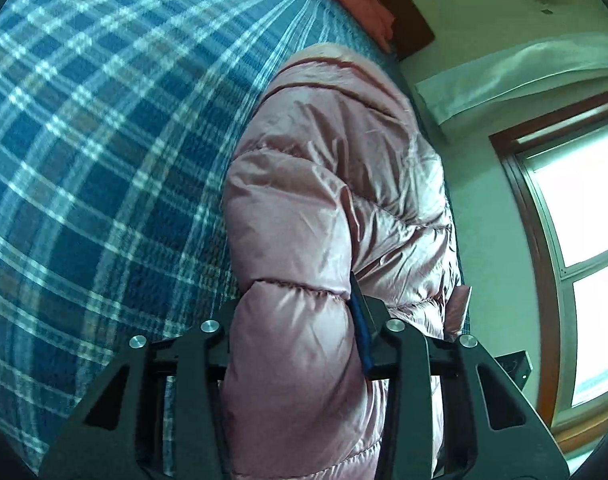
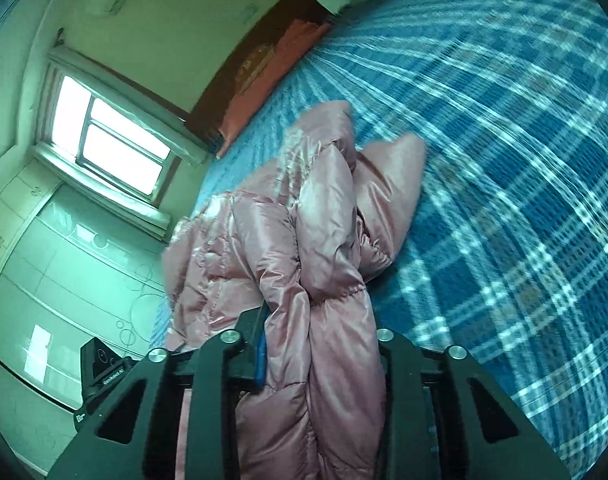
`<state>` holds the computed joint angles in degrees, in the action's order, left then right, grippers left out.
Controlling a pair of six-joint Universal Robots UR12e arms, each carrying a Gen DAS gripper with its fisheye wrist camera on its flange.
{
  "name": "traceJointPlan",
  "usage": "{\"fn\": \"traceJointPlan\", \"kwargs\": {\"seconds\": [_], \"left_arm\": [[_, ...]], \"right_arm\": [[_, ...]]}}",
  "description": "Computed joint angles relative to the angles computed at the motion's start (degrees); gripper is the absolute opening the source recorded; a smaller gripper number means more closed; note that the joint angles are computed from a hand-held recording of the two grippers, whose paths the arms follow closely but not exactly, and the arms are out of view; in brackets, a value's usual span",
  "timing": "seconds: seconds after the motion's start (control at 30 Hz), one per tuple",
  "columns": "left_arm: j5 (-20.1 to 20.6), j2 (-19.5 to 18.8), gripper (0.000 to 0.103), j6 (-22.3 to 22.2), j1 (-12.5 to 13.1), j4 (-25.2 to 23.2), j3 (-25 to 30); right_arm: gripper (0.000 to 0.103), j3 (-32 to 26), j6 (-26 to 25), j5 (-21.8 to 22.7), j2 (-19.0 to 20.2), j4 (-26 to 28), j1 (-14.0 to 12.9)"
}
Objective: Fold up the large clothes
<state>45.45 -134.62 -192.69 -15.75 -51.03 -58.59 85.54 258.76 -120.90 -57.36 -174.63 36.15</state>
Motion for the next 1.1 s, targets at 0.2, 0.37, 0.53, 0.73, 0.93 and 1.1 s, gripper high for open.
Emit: {"fn": "traceJointPlan", "kwargs": {"seconds": [0.2,0.37,0.53,0.73,0.93,1.1], "left_arm": [[0.6,-0.07,0.036,-1.85,1.49,5.86,1.23],[2.31,-2.18,0.036,-3.36,3.25,7.11,5.48],[4.51,-5.7,0.036,-4.44,4.42,5.26,11.12],[4.63,-8.12,0.037,-4.5,5.01,1.25,13.65],[2.59,-8.84,0.057,-4.4,5.89,0.0,15.28],[2.06,-12.09,0.069,-5.76,6.07,-2.85,21.56]], "right_arm": [[0.022,-6.35,-5.52,3.83,3.86,-4.66,-1.33],[0.022,-14.99,-8.79,9.26,9.24,-5.75,-3.21],[0.022,-21.42,-7.69,13.92,13.62,-3.33,-4.75],[0.022,-23.13,-5.42,16.59,14.91,0.11,-5.32],[0.044,-24.86,-9.76,17.17,13.76,7.78,-6.16],[0.068,-24.7,-8.4,16.07,13.44,7.09,-7.16]]}}
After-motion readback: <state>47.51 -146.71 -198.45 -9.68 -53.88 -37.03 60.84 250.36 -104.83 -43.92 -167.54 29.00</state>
